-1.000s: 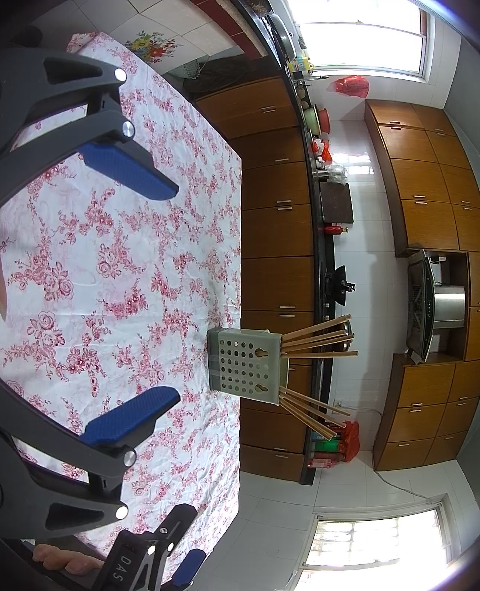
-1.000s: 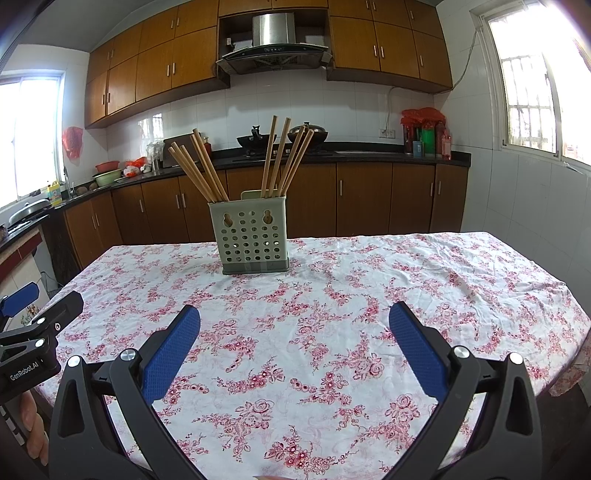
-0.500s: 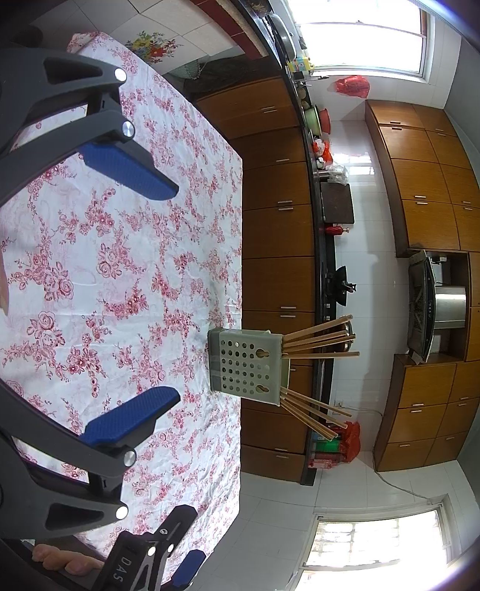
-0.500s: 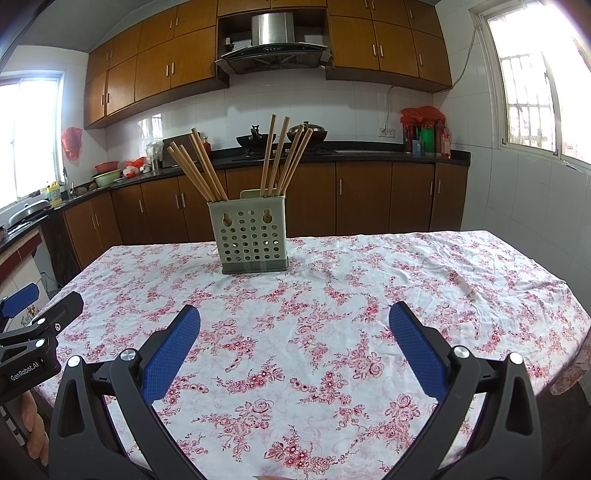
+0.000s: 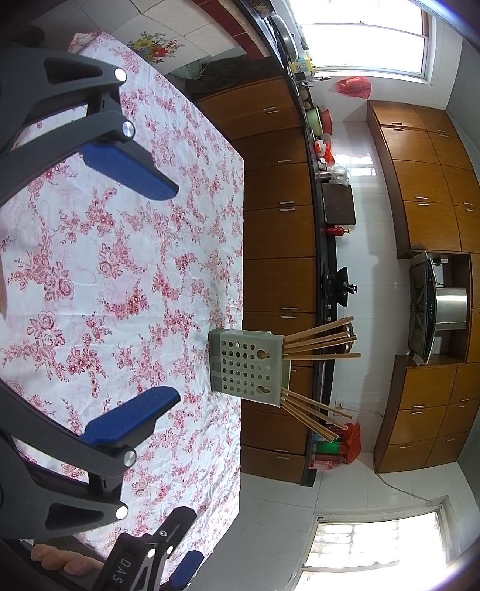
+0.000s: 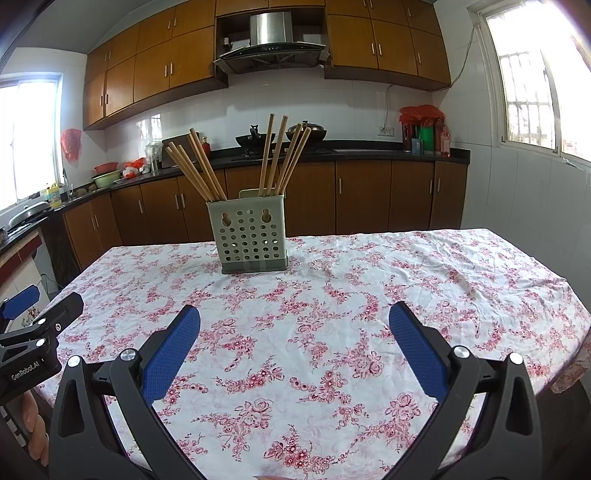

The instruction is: Organize utensils

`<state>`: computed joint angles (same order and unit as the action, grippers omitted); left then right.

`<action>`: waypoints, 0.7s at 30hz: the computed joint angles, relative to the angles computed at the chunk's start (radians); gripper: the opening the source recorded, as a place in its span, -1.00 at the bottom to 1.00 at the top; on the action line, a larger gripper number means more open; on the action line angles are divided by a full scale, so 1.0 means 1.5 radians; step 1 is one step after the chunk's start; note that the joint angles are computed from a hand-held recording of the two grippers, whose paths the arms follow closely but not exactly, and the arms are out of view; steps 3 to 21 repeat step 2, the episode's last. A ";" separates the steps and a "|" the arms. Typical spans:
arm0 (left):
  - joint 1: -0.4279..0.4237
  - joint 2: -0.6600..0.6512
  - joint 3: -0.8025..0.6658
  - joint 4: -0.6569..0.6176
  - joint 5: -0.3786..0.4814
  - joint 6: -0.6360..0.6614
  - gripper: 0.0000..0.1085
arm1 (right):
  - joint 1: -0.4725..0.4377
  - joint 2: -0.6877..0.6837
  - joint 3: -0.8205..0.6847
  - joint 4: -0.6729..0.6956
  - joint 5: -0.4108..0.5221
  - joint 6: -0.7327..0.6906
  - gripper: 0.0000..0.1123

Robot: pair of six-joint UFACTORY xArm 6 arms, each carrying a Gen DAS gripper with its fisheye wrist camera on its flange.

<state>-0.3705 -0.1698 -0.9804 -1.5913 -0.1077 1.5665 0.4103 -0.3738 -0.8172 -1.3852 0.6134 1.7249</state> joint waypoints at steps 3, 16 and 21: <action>0.001 0.001 0.002 0.025 0.001 -0.024 0.82 | 0.003 0.001 -0.001 0.001 0.003 0.000 0.81; 0.001 0.001 0.002 0.025 0.001 -0.024 0.82 | 0.003 0.001 -0.001 0.001 0.003 0.000 0.81; 0.001 0.001 0.002 0.025 0.001 -0.024 0.82 | 0.003 0.001 -0.001 0.001 0.003 0.000 0.81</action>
